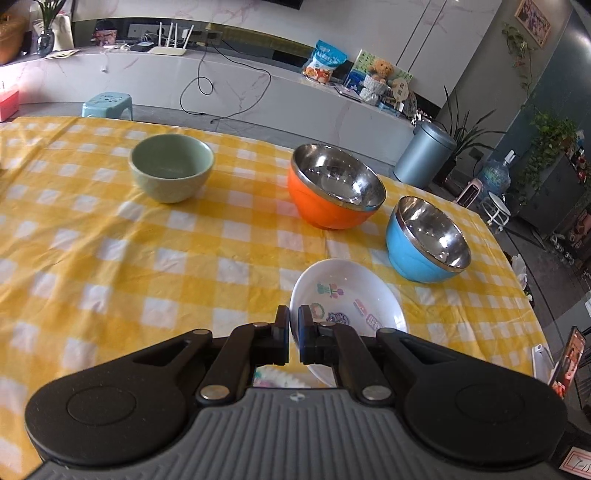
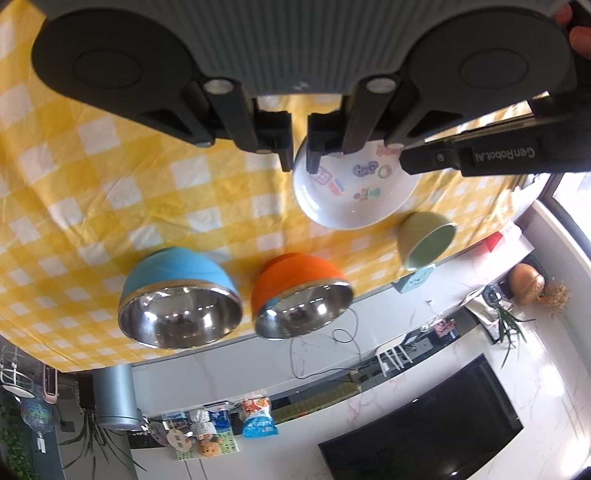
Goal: Organize plates and bowls
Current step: 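Carry the sticker dish with the left tool onto the glass plate, release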
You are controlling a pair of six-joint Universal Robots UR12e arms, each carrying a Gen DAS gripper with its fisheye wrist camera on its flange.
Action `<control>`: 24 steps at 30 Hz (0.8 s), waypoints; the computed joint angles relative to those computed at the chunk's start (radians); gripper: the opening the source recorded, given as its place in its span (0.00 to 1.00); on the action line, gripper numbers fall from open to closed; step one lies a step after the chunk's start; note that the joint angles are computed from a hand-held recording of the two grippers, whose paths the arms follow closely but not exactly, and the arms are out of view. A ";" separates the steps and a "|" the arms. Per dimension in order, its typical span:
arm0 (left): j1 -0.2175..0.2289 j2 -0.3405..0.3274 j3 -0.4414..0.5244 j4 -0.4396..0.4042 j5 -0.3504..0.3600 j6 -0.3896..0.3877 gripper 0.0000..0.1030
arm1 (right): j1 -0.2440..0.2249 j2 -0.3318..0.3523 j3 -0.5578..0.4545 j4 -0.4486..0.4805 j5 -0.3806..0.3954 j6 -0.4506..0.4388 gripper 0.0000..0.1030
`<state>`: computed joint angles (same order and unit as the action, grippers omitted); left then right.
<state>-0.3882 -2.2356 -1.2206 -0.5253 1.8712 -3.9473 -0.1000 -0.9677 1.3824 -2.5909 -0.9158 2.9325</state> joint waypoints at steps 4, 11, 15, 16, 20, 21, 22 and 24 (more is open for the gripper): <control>-0.017 0.046 -0.063 0.018 0.033 -0.027 0.04 | -0.008 -0.048 0.062 0.011 0.036 -0.026 0.04; -0.035 0.101 -0.160 0.043 0.050 -0.105 0.04 | -0.016 -0.112 0.150 0.024 0.064 -0.097 0.04; -0.040 0.117 -0.197 0.052 0.047 -0.139 0.04 | -0.019 -0.134 0.185 0.024 0.060 -0.123 0.04; -0.041 0.120 -0.205 0.053 0.045 -0.147 0.04 | -0.018 -0.138 0.191 0.026 0.056 -0.135 0.03; -0.034 0.128 -0.234 0.065 0.009 -0.185 0.04 | -0.016 -0.143 0.205 0.041 0.041 -0.155 0.03; -0.032 0.129 -0.241 0.068 0.001 -0.197 0.04 | -0.016 -0.143 0.206 0.045 0.038 -0.154 0.03; -0.032 0.130 -0.245 0.069 -0.002 -0.206 0.04 | -0.015 -0.143 0.207 0.050 0.037 -0.155 0.03; -0.030 0.129 -0.249 0.069 -0.007 -0.212 0.04 | -0.013 -0.141 0.208 0.054 0.031 -0.165 0.03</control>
<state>-0.4180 -2.1070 -1.4694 -0.4566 1.8639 -4.1594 -0.1129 -1.1091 1.5900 -2.5367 -0.8853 2.7678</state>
